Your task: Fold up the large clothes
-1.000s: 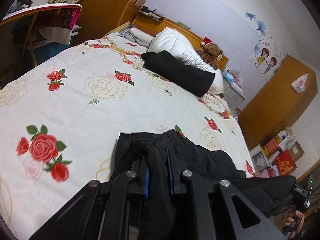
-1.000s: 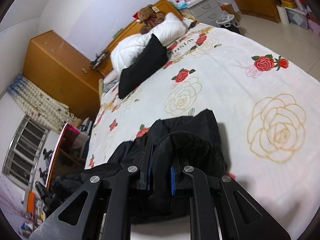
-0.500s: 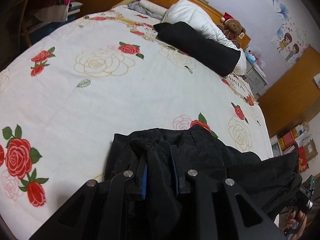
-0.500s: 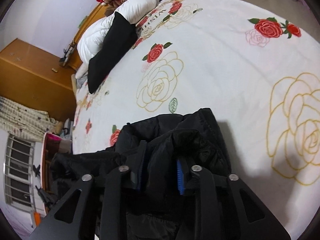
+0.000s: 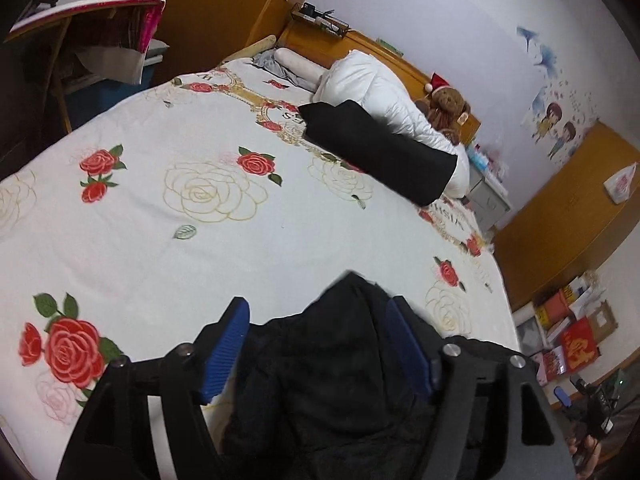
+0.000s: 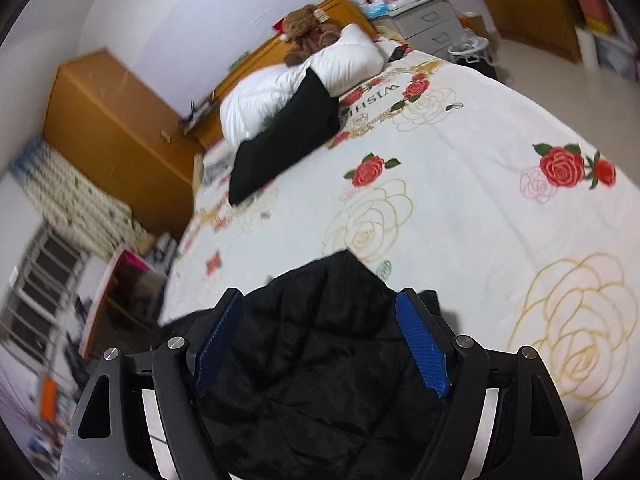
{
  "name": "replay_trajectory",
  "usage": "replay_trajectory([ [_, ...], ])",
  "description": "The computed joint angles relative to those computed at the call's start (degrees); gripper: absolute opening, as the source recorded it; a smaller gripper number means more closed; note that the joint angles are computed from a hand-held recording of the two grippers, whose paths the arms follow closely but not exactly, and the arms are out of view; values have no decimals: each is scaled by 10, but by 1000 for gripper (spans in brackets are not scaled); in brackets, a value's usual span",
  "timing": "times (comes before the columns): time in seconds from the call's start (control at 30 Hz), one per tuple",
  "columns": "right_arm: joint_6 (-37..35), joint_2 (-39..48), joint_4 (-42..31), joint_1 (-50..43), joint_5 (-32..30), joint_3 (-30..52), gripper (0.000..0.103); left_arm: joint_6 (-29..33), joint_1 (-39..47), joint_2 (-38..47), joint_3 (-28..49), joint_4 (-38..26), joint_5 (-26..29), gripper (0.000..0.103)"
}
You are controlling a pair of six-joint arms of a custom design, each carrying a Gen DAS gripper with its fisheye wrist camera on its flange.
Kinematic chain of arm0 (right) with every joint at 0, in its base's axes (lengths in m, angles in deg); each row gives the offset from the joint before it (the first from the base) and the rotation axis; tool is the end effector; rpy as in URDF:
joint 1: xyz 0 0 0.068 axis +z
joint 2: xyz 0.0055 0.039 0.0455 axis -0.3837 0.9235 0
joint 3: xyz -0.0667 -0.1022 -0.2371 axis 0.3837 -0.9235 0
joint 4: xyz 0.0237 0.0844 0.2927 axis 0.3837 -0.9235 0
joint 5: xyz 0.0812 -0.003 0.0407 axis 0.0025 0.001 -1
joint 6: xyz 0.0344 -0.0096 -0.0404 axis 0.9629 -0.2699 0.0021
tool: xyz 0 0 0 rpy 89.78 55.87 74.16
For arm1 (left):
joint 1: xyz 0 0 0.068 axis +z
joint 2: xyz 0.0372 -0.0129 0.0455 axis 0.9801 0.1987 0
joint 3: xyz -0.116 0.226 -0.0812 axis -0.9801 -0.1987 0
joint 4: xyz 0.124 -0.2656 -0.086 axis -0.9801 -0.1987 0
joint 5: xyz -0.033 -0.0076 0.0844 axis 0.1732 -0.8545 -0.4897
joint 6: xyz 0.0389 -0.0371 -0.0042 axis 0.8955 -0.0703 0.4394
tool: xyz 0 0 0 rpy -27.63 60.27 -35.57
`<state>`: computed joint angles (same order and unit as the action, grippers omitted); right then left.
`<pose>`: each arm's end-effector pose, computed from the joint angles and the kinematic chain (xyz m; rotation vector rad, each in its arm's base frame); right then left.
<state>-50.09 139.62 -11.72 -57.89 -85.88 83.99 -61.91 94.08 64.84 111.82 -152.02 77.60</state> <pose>0.2220 -0.1251 0.3896 0.1862 2.3419 0.7268 0.1735 0.0369 0.3746 -0.5595 2.2649 -0.4019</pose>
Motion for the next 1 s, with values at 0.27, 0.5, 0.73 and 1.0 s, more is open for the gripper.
replay_trajectory([
  [0.27, -26, 25, 73, 72, 116, -87, 78, 55, -82, 86, -55, 11, -51, 73],
  [0.5, -19, 75, 102, 112, 122, -67, 16, 40, -140, 135, -59, 79, -74, 36],
  [0.73, 57, 58, 200, 143, 190, -98, 11, 13, -141, 119, -88, 151, -130, 18],
  [1.0, 64, 92, 300, 206, 314, -179, 12, -14, -187, 170, -150, 243, -206, 19],
])
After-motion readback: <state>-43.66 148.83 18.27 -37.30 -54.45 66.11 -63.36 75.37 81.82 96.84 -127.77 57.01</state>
